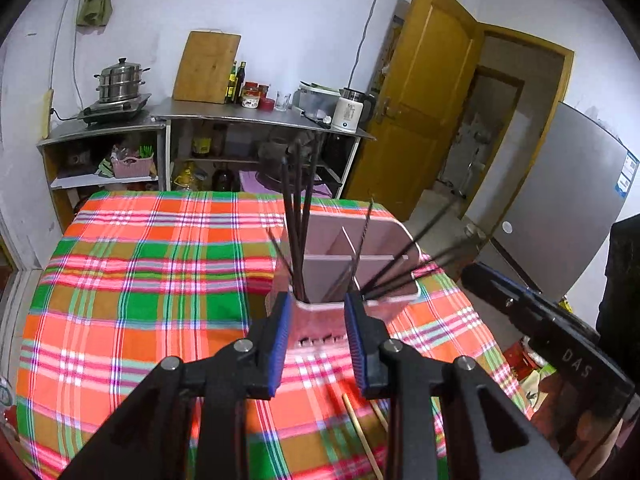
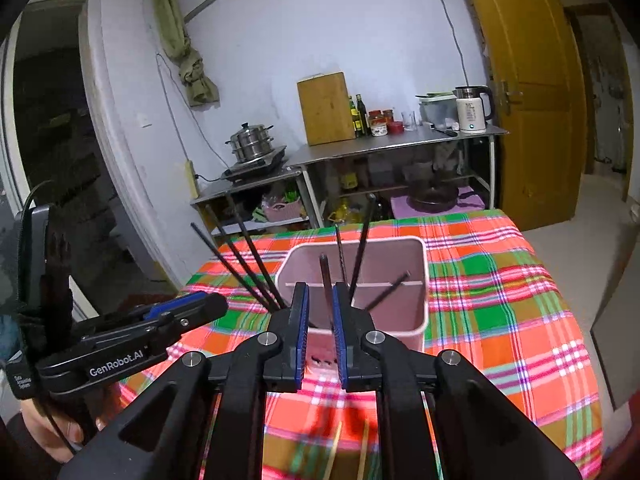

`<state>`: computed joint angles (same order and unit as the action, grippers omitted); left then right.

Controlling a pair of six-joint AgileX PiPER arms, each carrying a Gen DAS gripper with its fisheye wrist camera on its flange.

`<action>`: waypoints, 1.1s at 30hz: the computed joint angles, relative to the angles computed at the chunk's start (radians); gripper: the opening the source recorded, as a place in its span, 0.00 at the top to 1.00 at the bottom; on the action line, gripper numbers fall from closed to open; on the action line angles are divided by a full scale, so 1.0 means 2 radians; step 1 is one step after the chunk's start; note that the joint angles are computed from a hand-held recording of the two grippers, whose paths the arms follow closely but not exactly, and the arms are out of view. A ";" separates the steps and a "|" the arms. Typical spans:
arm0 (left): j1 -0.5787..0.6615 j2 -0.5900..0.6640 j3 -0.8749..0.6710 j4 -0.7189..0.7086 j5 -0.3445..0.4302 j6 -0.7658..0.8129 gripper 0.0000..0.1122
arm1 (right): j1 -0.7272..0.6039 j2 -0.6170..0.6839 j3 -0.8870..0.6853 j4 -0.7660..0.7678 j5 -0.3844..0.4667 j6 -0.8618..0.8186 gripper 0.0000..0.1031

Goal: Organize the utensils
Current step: 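Move both tools back toward the wooden chopsticks on the tablecloth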

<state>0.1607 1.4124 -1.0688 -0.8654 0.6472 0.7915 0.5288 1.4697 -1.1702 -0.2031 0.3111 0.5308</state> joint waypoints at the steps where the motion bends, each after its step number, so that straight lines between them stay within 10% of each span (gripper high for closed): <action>1: 0.002 -0.006 0.009 -0.003 0.001 0.004 0.74 | 0.001 -0.006 0.007 -0.001 -0.001 0.002 0.88; 16: -0.008 -0.097 0.164 -0.031 -0.015 0.053 0.74 | 0.029 -0.092 0.154 -0.070 -0.020 0.103 0.88; 33: -0.039 -0.070 0.221 -0.044 -0.042 0.062 0.74 | 0.020 -0.087 0.232 0.011 -0.041 0.035 0.88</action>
